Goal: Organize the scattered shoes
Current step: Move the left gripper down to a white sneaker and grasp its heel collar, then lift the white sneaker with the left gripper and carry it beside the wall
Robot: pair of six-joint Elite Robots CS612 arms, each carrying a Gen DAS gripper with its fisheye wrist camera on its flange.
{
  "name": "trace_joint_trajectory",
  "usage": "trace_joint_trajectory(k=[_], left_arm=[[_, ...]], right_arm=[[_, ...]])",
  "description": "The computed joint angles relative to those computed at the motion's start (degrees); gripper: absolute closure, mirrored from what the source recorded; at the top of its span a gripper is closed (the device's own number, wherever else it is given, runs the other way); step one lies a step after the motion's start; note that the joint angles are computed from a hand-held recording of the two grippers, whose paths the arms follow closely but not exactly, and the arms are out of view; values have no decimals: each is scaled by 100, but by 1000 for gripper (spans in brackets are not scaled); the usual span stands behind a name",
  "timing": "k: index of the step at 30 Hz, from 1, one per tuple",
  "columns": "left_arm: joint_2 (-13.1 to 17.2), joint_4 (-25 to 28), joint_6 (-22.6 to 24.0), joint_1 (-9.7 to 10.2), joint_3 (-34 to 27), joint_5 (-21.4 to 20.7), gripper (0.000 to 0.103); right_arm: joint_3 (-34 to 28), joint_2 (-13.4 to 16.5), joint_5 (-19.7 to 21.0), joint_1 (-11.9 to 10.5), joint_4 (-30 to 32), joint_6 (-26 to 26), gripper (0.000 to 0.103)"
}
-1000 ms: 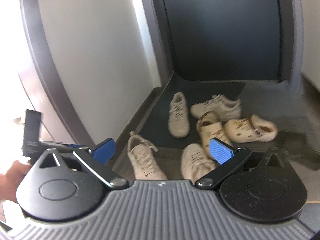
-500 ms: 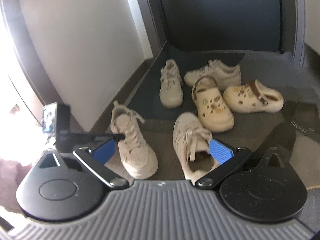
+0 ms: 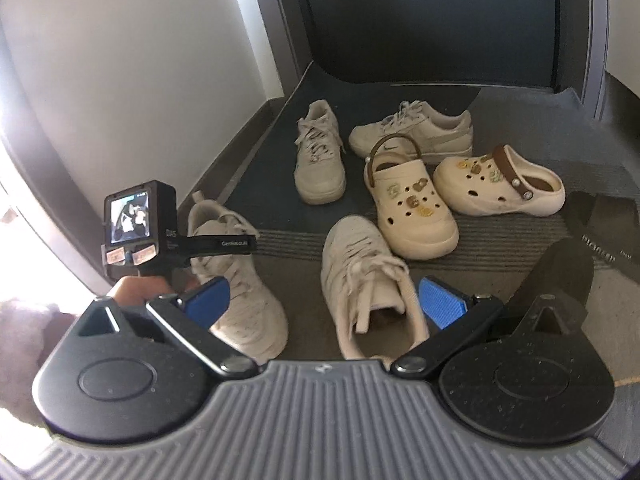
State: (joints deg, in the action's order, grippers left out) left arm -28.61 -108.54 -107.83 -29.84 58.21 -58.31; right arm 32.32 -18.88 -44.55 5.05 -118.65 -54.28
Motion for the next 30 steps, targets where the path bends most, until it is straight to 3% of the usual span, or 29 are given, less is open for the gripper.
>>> trace_joint_trajectory(k=[5, 9, 16, 25, 30], left_arm=[[174, 326, -69, 82, -241, -65, 0], [143, -144, 47, 164, -53, -352, 1], [35, -511, 418, 136, 166, -424, 9], [-298, -995, 1164, -128, 537, -220, 10], [-548, -1126, 1695, -416, 760, -158, 10]], right_arm=[[-356, 204, -175, 48, 259, 88, 0], [-428, 265, -372, 77, 192, 276, 0], [-158, 122, -447, 46, -189, 493, 0], [301, -154, -340, -31, -472, 471, 0], [707, -415, -244, -101, -445, 267, 0]])
